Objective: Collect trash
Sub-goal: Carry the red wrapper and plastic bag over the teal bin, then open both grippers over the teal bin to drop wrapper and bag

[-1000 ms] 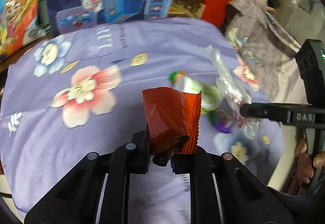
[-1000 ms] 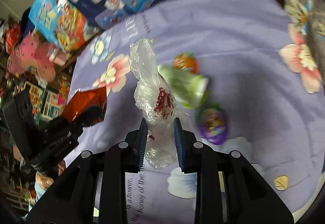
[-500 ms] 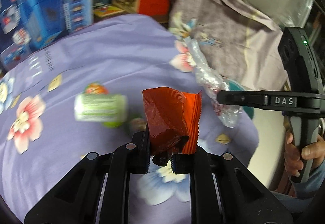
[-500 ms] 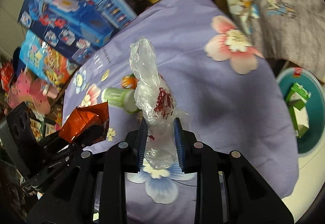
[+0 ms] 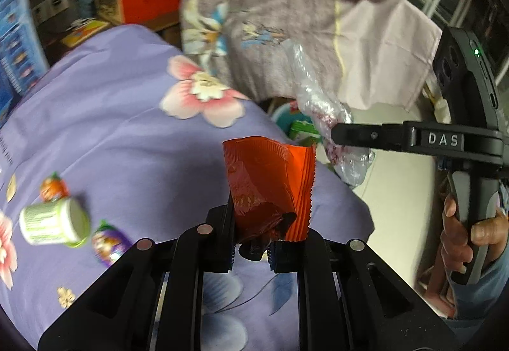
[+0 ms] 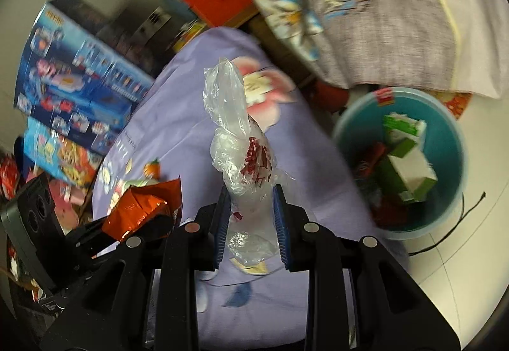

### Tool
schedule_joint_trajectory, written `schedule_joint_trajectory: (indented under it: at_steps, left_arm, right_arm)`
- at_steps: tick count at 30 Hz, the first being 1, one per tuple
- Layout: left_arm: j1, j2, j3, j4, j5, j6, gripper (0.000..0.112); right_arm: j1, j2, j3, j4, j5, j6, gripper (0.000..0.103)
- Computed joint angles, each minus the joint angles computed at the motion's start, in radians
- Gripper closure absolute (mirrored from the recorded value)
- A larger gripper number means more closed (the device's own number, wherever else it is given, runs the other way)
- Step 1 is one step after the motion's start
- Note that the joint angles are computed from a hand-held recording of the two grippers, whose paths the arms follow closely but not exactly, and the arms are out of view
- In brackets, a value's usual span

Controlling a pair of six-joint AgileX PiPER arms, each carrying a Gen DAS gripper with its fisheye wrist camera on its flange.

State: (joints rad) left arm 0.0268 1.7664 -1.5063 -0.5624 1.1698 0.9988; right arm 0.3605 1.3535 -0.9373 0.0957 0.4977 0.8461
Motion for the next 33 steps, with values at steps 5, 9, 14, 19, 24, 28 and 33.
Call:
schedule_joint_trajectory:
  at_steps: [5,9,14,19,24,28,33]
  left_arm:
    - [-0.113,0.011,0.015,0.038,-0.034,-0.054,0.097]
    - [-0.191,0.031,0.006,0.064,-0.052,-0.098,0.097]
    - [-0.279,0.075,-0.023,0.081,-0.057,-0.145,0.097]
    - [-0.358,0.125,-0.053,0.093,-0.064,-0.177,0.097]
    - [-0.416,0.18,-0.104,0.109,-0.058,-0.213,0.097]
    - [-0.451,0.219,-0.142,0.121,-0.054,-0.241,0.093]
    - [-0.481,0.226,-0.139,0.15,-0.111,-0.28,0.057]
  right_arm:
    - [-0.121,-0.082,0.119,0.133,-0.024,-0.146,0.077]
    - [-0.21,-0.117,0.185,0.237,-0.026,-0.268,0.077]
    - [-0.324,-0.142,0.244,0.34,-0.004,-0.402,0.077]
    - [-0.439,-0.149,0.283,0.439,0.027,-0.54,0.077]
    - [-0.542,-0.149,0.305,0.503,0.058,-0.644,0.076]
    - [-0.588,-0.142,0.319,0.535,0.073,-0.693,0.076]
    - [-0.617,-0.136,0.327,0.558,0.08,-0.729,0.075]
